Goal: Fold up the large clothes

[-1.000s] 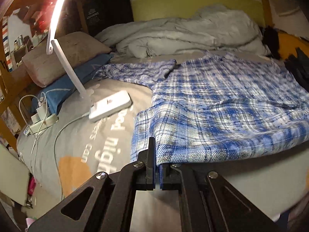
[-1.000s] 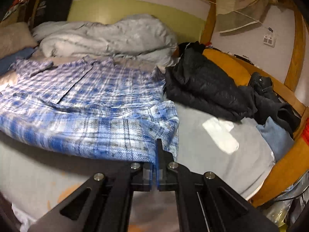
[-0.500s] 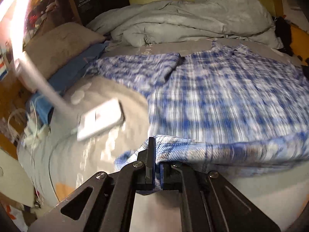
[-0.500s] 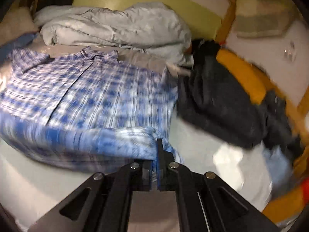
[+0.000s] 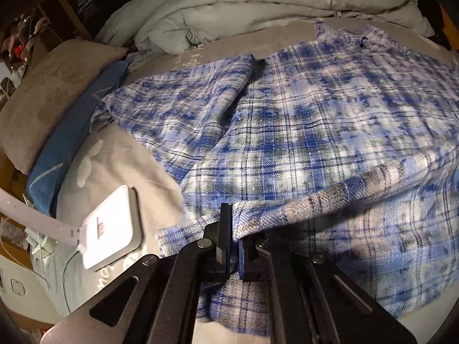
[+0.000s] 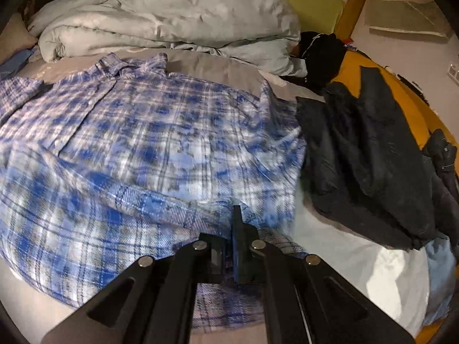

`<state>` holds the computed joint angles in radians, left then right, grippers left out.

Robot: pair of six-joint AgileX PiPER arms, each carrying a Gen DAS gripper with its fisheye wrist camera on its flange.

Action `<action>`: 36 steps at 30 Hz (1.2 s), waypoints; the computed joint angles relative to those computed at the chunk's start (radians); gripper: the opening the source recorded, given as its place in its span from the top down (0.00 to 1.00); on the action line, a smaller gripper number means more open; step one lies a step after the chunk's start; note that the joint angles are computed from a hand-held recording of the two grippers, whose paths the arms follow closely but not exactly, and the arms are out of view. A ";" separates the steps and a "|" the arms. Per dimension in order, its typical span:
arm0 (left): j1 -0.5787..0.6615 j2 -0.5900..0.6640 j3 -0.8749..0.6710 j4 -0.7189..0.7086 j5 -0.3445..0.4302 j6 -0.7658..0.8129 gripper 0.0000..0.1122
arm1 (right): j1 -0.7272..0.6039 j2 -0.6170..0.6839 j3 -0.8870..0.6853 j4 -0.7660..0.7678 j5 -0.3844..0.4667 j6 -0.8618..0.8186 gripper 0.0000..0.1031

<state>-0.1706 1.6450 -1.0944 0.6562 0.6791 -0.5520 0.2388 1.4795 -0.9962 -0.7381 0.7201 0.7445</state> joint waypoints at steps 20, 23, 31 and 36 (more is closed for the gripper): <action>-0.015 -0.439 0.286 -0.362 -0.246 0.268 0.08 | -0.240 -0.353 0.178 0.779 -0.279 -0.626 0.00; -0.050 -0.386 0.274 -0.587 -0.169 0.497 0.08 | -0.201 -0.292 0.164 0.958 -0.164 -0.865 0.00; -0.125 -0.222 0.265 -0.388 -0.229 0.275 0.08 | -0.124 -0.085 0.141 0.678 -0.279 -0.651 0.28; -0.056 -0.163 0.242 -0.363 -0.263 0.235 0.08 | -0.209 -0.040 0.099 0.564 -0.278 -0.515 0.50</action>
<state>-0.2262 1.4819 -0.8524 0.2929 0.4164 -0.3169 0.0296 1.4392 -0.8977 -0.1738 0.4418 0.2293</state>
